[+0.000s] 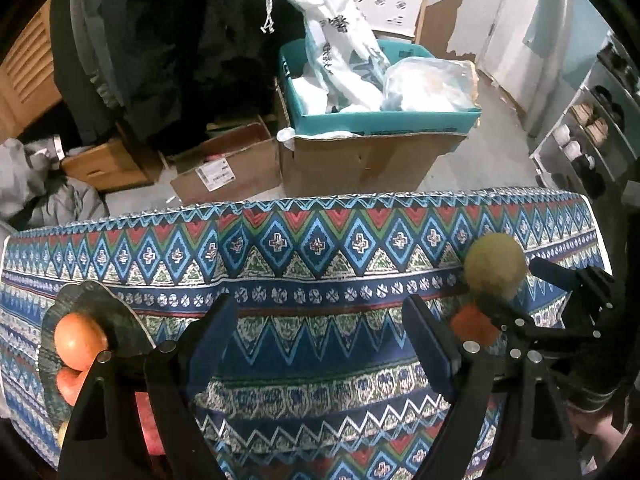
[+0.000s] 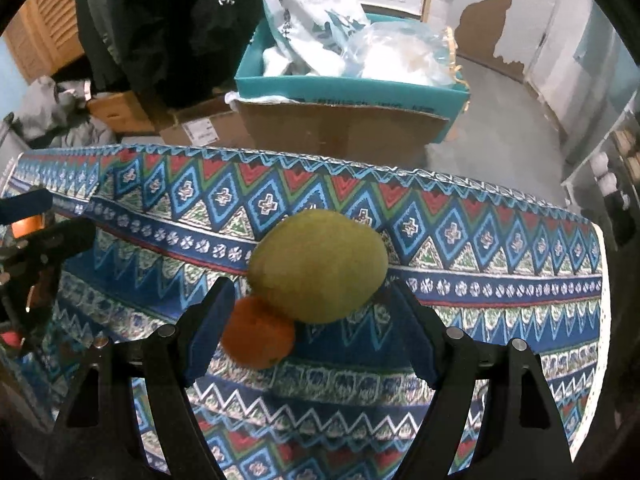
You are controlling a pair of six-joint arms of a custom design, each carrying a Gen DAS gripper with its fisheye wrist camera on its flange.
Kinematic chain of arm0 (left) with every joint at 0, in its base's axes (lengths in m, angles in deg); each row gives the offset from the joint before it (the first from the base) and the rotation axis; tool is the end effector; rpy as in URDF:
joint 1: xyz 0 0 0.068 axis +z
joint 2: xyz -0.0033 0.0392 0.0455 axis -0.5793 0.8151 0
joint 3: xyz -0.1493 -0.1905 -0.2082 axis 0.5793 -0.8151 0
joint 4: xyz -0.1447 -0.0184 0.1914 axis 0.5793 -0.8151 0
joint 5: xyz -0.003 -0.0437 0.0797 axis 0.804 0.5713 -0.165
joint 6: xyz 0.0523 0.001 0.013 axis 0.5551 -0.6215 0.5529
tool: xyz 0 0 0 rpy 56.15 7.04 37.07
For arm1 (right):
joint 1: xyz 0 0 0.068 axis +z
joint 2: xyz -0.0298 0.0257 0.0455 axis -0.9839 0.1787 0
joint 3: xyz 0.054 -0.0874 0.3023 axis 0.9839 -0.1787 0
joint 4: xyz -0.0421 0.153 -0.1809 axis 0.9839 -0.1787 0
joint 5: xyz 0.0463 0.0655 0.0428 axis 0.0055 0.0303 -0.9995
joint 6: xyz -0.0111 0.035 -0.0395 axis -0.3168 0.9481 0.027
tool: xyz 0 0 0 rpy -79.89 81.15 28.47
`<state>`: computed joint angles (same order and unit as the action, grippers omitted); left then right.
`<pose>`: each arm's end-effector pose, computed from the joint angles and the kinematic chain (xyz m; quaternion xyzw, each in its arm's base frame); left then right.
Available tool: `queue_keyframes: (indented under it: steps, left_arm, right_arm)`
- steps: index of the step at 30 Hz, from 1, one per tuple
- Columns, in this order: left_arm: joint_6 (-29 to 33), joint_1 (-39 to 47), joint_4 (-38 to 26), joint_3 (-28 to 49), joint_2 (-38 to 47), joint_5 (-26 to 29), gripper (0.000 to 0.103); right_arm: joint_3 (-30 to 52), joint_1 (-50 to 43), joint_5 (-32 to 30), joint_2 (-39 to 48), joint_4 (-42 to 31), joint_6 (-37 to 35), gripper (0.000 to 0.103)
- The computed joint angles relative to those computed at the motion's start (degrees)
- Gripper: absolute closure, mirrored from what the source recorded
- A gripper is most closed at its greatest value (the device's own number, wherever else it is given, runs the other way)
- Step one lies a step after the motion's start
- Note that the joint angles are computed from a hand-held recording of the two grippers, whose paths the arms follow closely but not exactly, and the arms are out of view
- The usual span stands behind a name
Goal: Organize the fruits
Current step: 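Close the right gripper on the yellow pear while the left gripper closes on the small orange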
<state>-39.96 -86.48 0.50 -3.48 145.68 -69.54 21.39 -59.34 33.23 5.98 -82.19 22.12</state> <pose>0.2222 -0.2618 0.2171 0.0971 0.9704 -0.0470 0.2162 0.1957 0.0698 0.1865 -0.0436 0.9746 0.0280 0.2177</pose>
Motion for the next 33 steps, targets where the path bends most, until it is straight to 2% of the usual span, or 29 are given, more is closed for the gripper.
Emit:
queue_keyframes:
  steps: [9, 18, 21, 27, 33]
  left_arm:
    - [-0.4, 1.1, 2.2, 0.7, 2.8, 2.5, 0.018]
    - [-0.5, 0.1, 2.5, 0.1, 3.4, 3.0, 0.018]
    - [-0.2, -0.2, 2.4, 0.1, 3.4, 2.7, 0.018]
    - [-0.3, -0.6, 2.0, 0.5, 3.4, 2.7, 0.018]
    - [-0.3, -1.4, 1.9, 1.5, 3.5, 3.2, 0.018]
  right_arm:
    - [-0.2, -1.6, -1.3, 4.7, 4.6, -0.7, 0.021]
    - [-0.6, -3.5, -3.3, 6.8, 4.9, -0.8, 0.022]
    - [-2.5, -3.0, -2.7, 5.7, 7.8, -0.6, 0.022]
    - [-3.7, -2.3, -2.2, 4.7, 8.8, 0.5, 0.023]
    - [-5.6, -4.5, -2.8, -1.2, 7.6, 0.6, 0.023]
